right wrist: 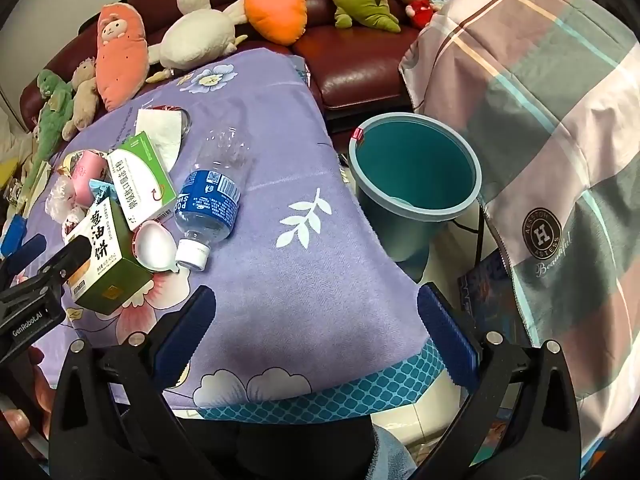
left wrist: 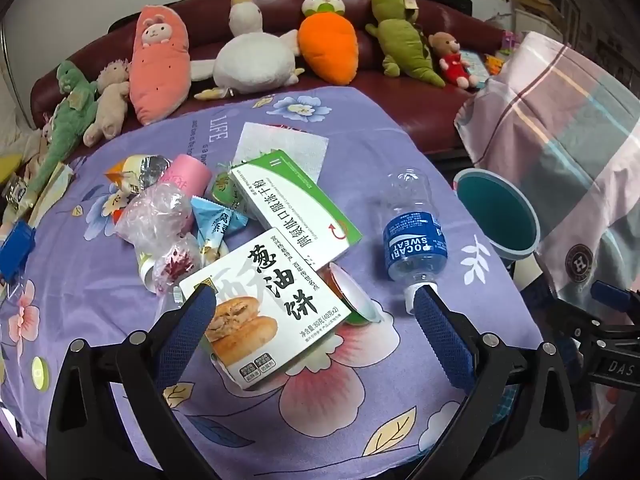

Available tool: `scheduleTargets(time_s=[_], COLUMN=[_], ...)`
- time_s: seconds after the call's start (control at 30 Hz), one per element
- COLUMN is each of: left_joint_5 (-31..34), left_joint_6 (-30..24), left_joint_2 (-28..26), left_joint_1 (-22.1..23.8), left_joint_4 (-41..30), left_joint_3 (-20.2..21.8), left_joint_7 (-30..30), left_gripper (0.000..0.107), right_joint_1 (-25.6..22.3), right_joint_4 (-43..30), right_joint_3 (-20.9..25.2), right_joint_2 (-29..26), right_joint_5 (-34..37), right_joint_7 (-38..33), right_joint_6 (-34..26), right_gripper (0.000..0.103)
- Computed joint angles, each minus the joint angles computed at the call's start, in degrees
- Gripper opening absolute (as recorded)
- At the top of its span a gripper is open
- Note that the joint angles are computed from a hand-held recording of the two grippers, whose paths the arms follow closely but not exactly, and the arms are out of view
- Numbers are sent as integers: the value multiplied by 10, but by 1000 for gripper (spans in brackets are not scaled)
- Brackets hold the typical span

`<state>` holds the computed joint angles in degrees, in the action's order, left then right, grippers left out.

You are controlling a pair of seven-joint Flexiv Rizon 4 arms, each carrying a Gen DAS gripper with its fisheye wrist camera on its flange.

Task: Collect trash
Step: 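Move the right tool toward the clear water bottle with blue label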

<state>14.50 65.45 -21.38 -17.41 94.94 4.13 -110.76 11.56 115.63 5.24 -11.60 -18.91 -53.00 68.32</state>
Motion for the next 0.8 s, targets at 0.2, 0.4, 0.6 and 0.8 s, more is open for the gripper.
scheduleTargets(time_s=[0.2, 0.4, 0.6, 0.8], left_joint_5=[-1, -12, -23, -39], left_joint_6=[-7, 0, 1, 1], left_joint_2=[0, 2, 0, -2], left_joint_1=[-1, 3, 7, 14], left_joint_4=[1, 11, 13, 18], left_joint_3=[-1, -6, -8, -10], left_joint_7=[-3, 1, 9, 12], left_gripper=[99, 99, 99, 99], right_joint_1=[0, -1, -2, -4], right_joint_4=[1, 0, 0, -3], right_joint_3=[-1, -1, -4, -6], right_joint_2=[0, -3, -5, -9], right_joint_5=[-3, 0, -5, -4], right_joint_7=[2, 2, 4, 2], right_joint_6=[-1, -6, -5, -8], right_gripper=[97, 97, 97, 97])
